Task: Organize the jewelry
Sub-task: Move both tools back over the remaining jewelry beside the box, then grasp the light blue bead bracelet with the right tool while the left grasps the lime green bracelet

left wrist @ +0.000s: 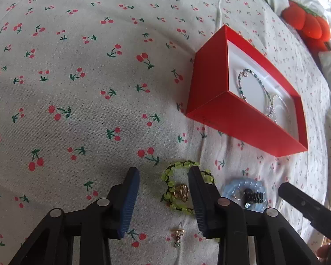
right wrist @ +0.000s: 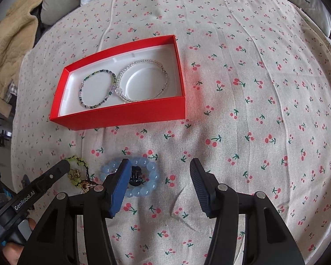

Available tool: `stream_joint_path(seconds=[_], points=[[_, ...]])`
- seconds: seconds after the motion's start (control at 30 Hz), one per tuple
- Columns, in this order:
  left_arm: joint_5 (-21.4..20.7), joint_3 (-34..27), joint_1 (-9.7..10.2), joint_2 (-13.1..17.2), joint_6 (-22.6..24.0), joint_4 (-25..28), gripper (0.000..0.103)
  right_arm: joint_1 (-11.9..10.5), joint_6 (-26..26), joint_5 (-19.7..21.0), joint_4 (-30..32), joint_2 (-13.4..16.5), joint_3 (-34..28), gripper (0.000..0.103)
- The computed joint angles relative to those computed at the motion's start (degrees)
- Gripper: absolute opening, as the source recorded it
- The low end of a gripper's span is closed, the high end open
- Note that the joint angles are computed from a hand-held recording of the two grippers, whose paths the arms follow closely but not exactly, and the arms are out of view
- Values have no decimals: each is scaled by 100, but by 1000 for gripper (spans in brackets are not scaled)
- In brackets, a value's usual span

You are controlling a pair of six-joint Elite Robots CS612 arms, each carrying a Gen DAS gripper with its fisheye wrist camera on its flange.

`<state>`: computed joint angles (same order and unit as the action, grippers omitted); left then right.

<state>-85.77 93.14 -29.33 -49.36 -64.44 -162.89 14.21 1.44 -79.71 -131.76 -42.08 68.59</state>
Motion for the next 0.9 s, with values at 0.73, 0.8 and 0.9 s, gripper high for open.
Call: stream_joint_path(seconds=[0.73, 0.8, 0.9], points=[[627, 48, -123, -55, 225, -516, 1, -2, 129, -23, -53, 18, 7, 58], [724, 32, -147, -71, 298, -557, 1, -4, 152, -35, -60, 21, 9, 58], [780, 32, -171, -95, 350, -621, 1, -2, 155, -47, -86, 38, 15, 58]])
